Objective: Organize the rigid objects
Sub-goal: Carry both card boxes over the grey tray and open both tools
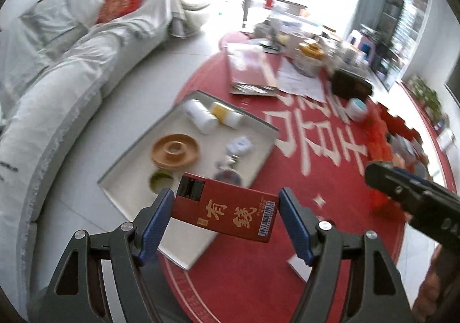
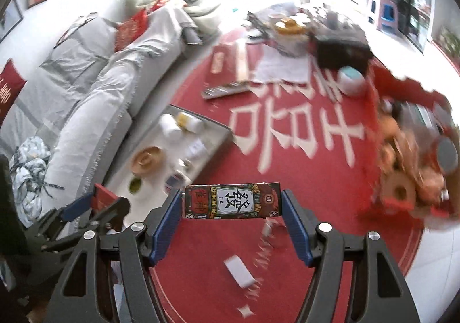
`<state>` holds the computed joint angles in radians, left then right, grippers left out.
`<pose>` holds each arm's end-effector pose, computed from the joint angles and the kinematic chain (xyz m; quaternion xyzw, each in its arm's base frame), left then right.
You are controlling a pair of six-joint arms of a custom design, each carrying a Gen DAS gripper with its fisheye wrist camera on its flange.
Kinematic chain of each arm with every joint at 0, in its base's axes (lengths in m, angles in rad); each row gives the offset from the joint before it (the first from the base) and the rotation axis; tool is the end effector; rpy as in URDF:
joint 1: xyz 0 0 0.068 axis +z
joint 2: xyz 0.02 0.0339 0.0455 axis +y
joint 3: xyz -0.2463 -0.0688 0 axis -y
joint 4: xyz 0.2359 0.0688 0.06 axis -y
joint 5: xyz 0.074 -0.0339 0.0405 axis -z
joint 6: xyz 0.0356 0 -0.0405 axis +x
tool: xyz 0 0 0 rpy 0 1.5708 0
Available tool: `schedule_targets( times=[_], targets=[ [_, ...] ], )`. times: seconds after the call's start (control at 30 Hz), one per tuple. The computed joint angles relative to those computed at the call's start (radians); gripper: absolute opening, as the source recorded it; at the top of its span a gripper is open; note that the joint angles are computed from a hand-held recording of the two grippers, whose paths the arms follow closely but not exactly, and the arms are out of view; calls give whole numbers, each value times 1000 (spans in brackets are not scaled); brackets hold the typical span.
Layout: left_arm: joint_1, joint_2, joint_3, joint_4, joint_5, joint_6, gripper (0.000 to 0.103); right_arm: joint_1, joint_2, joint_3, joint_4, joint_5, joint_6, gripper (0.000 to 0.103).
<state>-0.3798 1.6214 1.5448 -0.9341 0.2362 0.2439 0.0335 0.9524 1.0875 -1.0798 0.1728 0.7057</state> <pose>0.3034 -0.1301 0.3092 0.3238 0.8983 -0.1316 0.2662 0.1669 -0.0005 0.3170 0.3377 0.8861 0.0343 0.3157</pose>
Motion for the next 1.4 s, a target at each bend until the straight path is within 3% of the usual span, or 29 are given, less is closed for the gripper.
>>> schedule_targets(
  times=[0.4,0.6,1.4],
  targets=[
    [41,268,211,55,-121,-113,77,-22,501,301,172,-50,-116,69],
    [40,403,336,36,-156,-147,77,-39,665,396,214,-87,-124,69],
    [29,564,484,-1,-193,-164,77,-77,805,412,248,-136,-140,69]
  ],
)
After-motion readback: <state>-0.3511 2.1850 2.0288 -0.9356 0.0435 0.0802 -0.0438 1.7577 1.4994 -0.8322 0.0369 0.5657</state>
